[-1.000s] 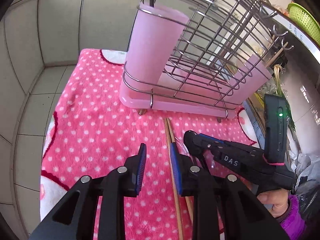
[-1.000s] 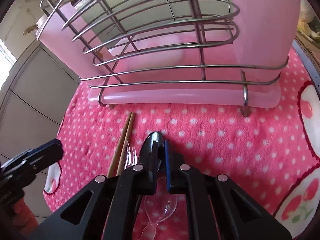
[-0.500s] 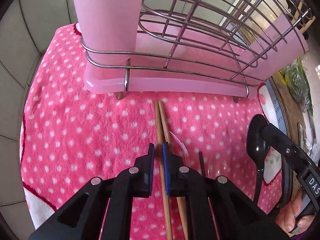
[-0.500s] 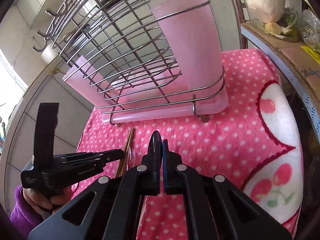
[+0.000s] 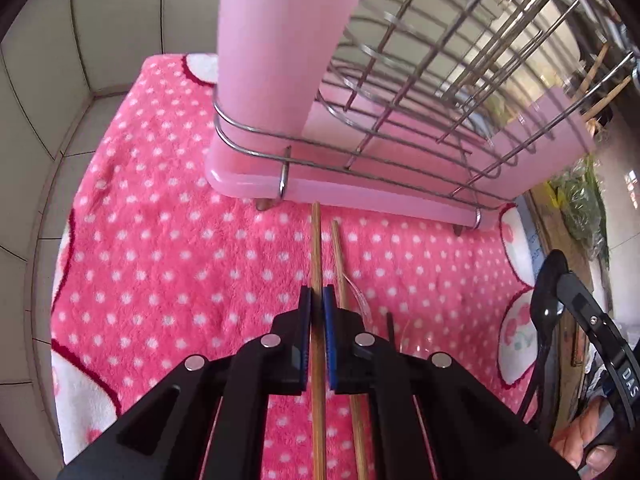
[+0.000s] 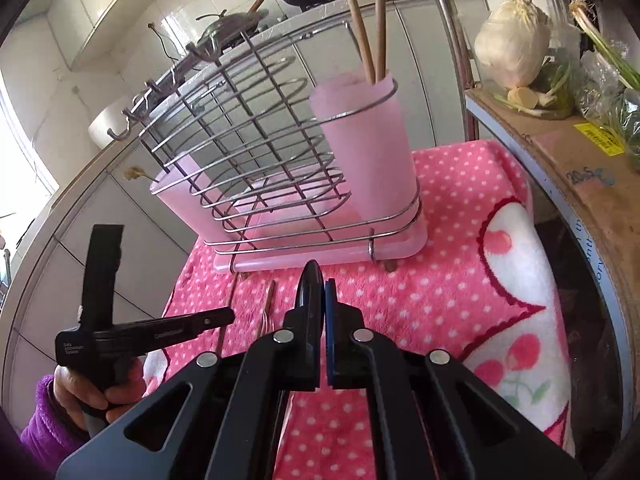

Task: Organize utensils
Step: 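Lift the chopsticks and black spoon from the cloth toward the utensil holder, then lower the chopstick into the pink cup with the left tool while the right tool drops the black spoon in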

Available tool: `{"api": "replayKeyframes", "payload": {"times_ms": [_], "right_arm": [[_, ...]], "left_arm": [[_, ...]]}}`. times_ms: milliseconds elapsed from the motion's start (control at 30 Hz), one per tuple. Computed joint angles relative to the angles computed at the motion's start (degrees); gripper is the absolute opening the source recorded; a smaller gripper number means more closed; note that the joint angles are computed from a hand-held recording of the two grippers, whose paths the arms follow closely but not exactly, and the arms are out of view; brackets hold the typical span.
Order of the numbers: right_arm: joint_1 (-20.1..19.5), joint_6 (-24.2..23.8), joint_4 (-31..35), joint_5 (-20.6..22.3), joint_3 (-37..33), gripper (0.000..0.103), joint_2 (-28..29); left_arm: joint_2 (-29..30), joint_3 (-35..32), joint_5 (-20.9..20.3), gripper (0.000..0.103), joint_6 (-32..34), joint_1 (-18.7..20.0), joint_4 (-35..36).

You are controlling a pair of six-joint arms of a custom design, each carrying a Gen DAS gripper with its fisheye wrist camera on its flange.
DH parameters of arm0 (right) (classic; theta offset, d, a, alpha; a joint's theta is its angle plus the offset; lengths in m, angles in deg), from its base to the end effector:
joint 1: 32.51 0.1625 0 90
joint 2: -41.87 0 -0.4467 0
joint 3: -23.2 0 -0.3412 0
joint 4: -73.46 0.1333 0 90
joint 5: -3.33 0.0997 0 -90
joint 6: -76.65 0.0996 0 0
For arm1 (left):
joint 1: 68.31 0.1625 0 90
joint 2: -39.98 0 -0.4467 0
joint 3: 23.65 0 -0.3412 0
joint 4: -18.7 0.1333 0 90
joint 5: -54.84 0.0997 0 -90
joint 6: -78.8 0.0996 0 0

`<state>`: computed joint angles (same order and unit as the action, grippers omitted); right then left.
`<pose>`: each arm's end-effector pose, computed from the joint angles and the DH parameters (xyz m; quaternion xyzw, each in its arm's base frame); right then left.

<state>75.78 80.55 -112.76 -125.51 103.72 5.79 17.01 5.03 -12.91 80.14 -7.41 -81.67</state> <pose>0.2955 -0.6683 0.2170 -0.0378 -0.8600 0.4617 0.2143 -0.2677 -0.8326 0.2191 0.2498 0.9481 -0.0850 0.1776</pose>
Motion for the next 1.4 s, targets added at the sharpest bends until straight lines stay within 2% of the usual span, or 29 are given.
{"api": "replayKeyframes", "payload": {"times_ms": [167, 333, 433, 600, 800, 1033, 1167, 1300, 1400], "right_arm": [[1.91, -3.83, -7.01, -3.74, -0.22, 0.002, 0.73], [4.07, -8.17, -13.9, -6.73, -0.85, 0.002, 1.66], [5.1, -10.86, -17.99, -7.73, -0.99, 0.002, 2.03], [7.41, -18.0, -25.64, -9.99, -3.04, 0.002, 3.63], [9.49, -26.04, -28.91, -11.91, -7.82, 0.002, 4.94], [11.38, -41.67, -35.05, -12.68, -19.02, 0.002, 8.84], [11.54, -50.21, -38.13, -10.67, -26.96, 0.002, 11.57], [11.26, -58.76, -41.31, -6.36, -35.55, 0.002, 14.85], [10.54, -62.13, -40.58, -3.57, -42.97, 0.002, 17.63]], "left_arm": [[-8.58, 14.03, -3.42, 0.006, 2.7, -0.07, -14.98], [-15.55, 24.8, -6.6, 0.005, 6.06, -0.73, -28.06], [-18.62, 28.37, -8.81, 0.005, 8.48, -1.02, -33.58], [-22.31, 31.31, -11.55, 0.005, 10.91, -1.81, -39.89], [-23.72, 29.61, -12.62, 0.005, 13.57, -3.39, -42.68], [-22.55, 23.02, -12.68, 0.005, 14.11, -4.73, -42.97], [-20.09, 16.86, -12.94, 0.005, 14.8, -5.05, -41.18], [-17.34, 10.26, -13.06, 0.005, 16.3, -5.51, -39.64], [-14.06, 3.57, -12.41, 0.005, 17.11, -5.86, -37.94]]}}
